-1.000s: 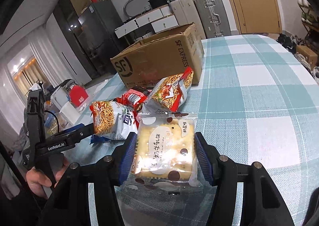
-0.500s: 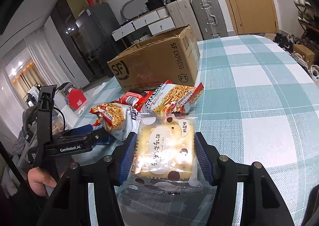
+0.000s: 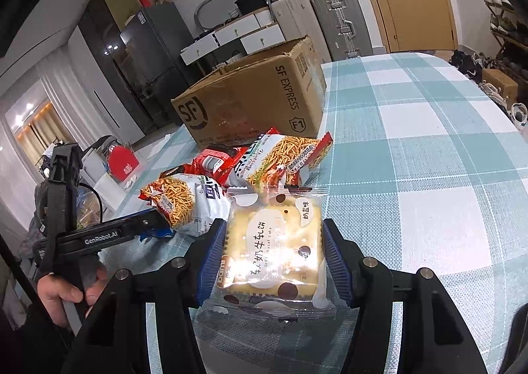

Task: Organize snacks
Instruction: 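Grasp the cream biscuit pack with the right gripper while the left gripper grasps the blue bag, then lift both held packs and carry them over the cardboard box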

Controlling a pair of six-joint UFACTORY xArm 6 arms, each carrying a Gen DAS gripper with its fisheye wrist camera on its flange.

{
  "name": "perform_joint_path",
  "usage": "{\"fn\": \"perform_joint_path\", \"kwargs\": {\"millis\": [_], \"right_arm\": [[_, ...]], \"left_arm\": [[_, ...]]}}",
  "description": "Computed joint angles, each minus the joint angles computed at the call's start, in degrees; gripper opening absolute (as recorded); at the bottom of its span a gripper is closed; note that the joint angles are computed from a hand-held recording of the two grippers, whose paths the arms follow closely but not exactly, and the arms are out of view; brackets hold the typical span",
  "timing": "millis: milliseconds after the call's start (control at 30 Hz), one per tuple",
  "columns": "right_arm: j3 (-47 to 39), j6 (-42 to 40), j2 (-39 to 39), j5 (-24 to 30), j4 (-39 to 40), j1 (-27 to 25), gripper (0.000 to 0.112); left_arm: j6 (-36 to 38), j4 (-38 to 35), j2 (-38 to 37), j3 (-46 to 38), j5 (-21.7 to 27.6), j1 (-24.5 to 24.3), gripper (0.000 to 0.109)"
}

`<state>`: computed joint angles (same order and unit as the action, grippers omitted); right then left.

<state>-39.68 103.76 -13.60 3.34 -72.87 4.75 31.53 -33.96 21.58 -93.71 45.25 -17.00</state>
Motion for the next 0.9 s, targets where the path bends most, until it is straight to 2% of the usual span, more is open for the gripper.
{"fn": "perform_joint_path", "kwargs": {"millis": [333, 733, 833, 900], "right_arm": [[0.19, 0.06, -0.33, 1.14, 0.32, 0.45, 0.059], [0.20, -2.01, -0.68, 3.27, 2.25, 1.46, 0.059], [0.30, -6.67, -0.18, 3.52, 6.96, 1.82, 0.059], [0.21, -6.04, -0.28, 3.39, 5.94, 1.83, 0.059]], "left_arm": [[2.98, -1.27, -4.54, 5.26, -2.25, 1.09, 0.043], [7.01, -4.52, -10.00, 9.75, -2.27, 2.79, 0.043], [8.37, -4.72, -11.95, 10.97, -2.15, 3.05, 0.043], [8.86, -4.79, -12.89, 11.33, -2.06, 3.15, 0.043]]}}
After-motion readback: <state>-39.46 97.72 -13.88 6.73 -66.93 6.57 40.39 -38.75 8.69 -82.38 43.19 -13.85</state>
